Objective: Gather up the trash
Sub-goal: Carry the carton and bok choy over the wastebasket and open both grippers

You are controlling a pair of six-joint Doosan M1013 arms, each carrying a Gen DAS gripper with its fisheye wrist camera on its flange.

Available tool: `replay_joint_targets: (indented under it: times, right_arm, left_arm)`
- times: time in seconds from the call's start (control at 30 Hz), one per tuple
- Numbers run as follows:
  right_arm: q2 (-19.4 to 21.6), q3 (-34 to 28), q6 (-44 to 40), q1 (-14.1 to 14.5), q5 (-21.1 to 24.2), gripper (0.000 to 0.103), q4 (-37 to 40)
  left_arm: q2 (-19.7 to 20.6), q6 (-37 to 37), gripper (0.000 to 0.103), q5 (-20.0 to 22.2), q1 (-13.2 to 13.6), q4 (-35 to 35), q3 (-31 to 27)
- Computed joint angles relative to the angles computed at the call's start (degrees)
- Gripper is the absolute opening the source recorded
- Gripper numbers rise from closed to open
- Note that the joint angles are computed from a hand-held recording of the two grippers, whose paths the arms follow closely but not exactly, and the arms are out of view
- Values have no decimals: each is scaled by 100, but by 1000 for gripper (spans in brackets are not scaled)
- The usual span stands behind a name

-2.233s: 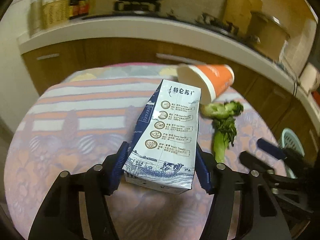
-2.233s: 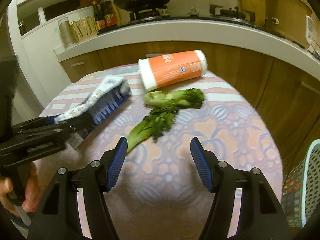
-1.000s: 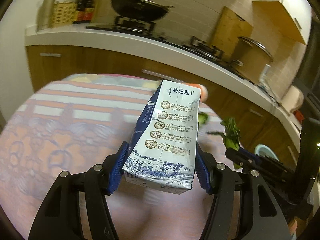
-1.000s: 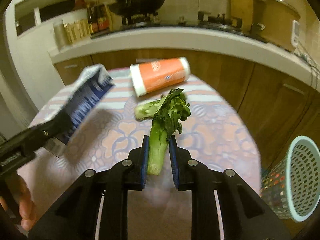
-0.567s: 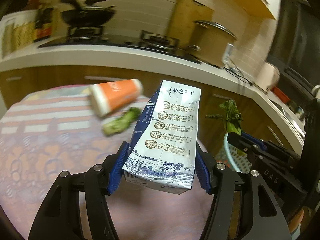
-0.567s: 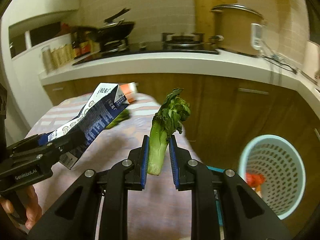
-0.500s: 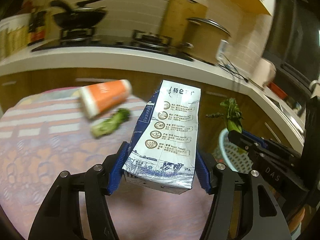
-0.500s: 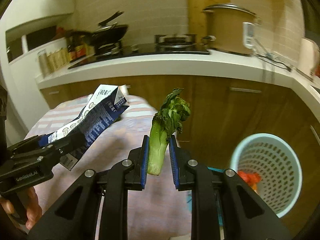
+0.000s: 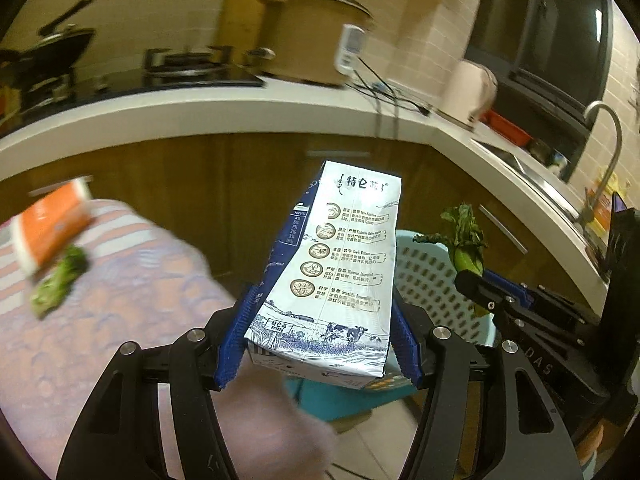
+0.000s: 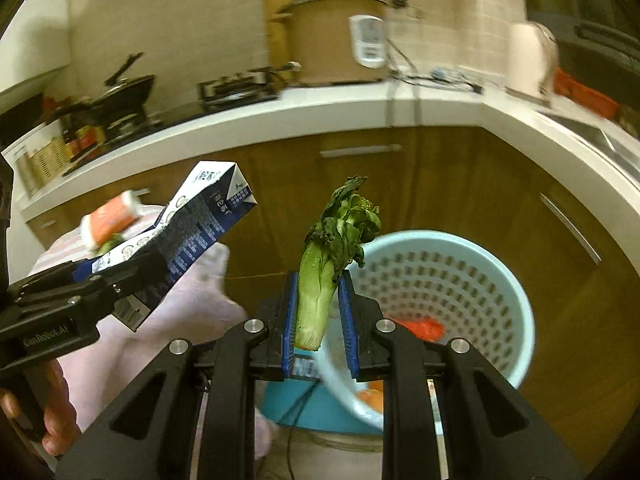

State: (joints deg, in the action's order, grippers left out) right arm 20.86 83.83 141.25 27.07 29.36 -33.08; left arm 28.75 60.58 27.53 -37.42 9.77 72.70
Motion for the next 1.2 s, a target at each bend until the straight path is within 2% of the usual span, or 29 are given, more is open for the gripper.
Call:
replay_joint_targets:
  times: [0.17,0.37,0.77,0.83,1.03,1.2]
  right_arm:
    - [-71,216,15,-261,75,17,310]
    - [-34,276,-234,-480,249,18,797]
    - [43,321,-740,-662,410,18,1509]
    - [57,314,-852,-691,438,19,1667]
    - [19,402,-861,-752,391,22,1837]
    - [-38,449,-750,-763,311,33,1753]
  left_arm:
    - [419,592,59,389,-86,-604,-559]
    - [804,868,59,828,-157,-899,-1080]
    - [1221,1194,60,1403,-199,-1210,-1661]
    - [1251,1081,64,1512,-215,-1078,-1714]
    - [1209,997,70,1481,-227,-966,-1658]
    - [1083,933,70,1309,-208,-953,-1489]
